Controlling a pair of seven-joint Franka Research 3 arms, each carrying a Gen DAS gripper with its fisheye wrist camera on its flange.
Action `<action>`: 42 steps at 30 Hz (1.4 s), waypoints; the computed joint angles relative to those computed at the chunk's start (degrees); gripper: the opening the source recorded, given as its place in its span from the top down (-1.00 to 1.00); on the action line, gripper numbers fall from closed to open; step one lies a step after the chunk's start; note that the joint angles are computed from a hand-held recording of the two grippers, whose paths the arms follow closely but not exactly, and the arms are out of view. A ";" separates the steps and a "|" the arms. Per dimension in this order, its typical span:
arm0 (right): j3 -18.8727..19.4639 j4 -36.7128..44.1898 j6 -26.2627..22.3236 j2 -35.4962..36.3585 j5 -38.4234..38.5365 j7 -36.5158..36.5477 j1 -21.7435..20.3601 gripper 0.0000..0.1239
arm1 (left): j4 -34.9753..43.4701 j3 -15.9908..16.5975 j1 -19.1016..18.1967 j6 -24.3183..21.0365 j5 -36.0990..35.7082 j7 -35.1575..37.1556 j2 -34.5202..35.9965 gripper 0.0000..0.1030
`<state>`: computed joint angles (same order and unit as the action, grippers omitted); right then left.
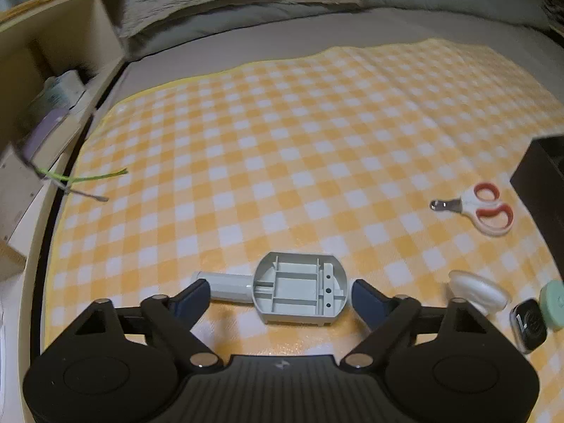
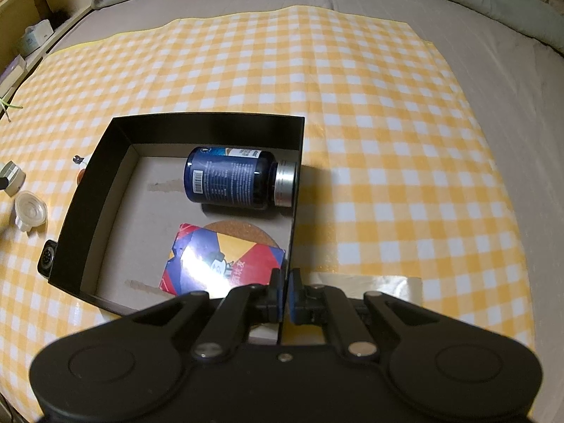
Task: Organize rigid objects
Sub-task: 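Move the left tool to the white plastic bracket and grasp it, then carry the white bracket into the black box and open the left tool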
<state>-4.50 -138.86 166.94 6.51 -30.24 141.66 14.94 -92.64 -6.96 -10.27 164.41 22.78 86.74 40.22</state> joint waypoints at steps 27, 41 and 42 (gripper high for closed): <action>-0.43 0.97 -0.69 1.06 0.64 -0.89 0.64 0.93 | -1.71 -4.13 1.19 4.95 -1.96 -0.67 -1.17 -0.24; -0.75 1.07 -0.63 1.25 0.41 -1.13 0.82 0.93 | -5.30 -22.83 8.50 8.36 -11.73 16.24 -2.00 -0.24; -0.72 1.06 -0.70 1.18 0.45 -1.11 0.87 0.93 | -5.41 -23.85 8.70 8.28 -12.34 17.41 -1.92 -0.24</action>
<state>-5.22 -137.80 166.23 7.69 -29.79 140.54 15.82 -98.05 -30.81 -1.57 172.70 10.44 104.15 38.30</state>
